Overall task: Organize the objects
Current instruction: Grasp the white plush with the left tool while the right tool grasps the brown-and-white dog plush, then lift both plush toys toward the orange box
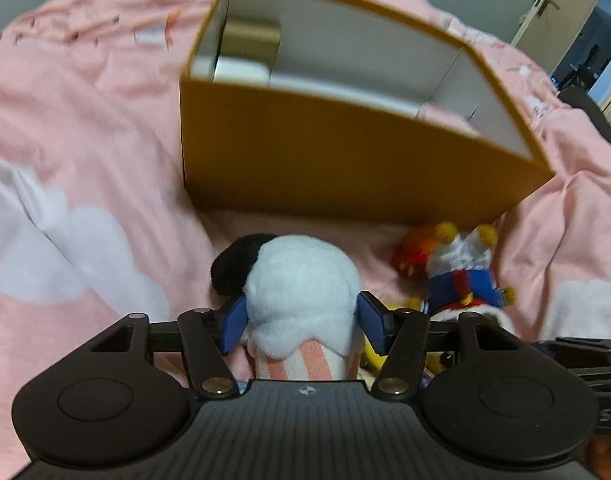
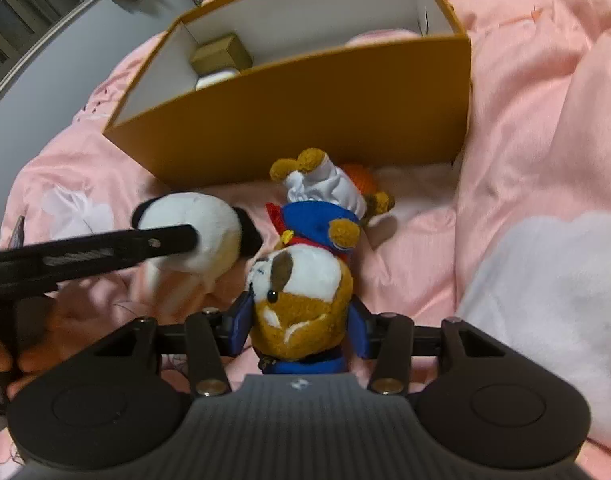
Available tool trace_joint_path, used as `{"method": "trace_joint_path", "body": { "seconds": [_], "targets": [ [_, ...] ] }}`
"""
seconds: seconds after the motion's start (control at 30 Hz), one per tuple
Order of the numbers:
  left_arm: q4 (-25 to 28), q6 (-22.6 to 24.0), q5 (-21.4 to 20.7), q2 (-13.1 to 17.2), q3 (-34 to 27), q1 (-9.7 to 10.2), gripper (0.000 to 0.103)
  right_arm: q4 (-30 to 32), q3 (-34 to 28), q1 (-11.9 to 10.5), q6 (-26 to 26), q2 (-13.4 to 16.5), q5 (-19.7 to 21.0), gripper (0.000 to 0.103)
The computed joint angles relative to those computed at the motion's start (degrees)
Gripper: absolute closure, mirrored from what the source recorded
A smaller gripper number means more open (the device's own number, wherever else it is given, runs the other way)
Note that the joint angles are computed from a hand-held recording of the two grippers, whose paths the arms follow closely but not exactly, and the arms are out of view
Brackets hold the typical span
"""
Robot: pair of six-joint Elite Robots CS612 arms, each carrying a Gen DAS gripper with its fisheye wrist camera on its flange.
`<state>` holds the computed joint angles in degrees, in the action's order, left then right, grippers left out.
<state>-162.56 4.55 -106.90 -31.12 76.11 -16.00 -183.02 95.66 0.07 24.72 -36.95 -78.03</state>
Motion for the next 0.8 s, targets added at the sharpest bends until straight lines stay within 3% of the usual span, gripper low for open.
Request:
{"method": "trace_joint_path", "body": {
  "seconds": [0.13,0.33,0.63,0.8],
  "targets": [
    [0.05,-2.06,-1.78,-0.29,0.14,0.76,0.029,-0.16,0.08,0.11,0.12,-0.03,-0.1,0.05],
    [5.14,-3.39,-4.81,-1.88,0.55,2.27,0.028,-1.26,0.49,-0.26,1.81,-0.03,1.16,0.049],
    [7.29,-6.69,-8.36,0.56,-2.03,2.84,0.019,-2.07,0.24,-0.61,3.47,0.29,2.53,0.047],
    [6.26,-9.15,-12.11,2.02,-3.15,3.04,0.02,-1.9,-0.16,-0.74,2.9,0.24,2.65,0.045]
  ]
}}
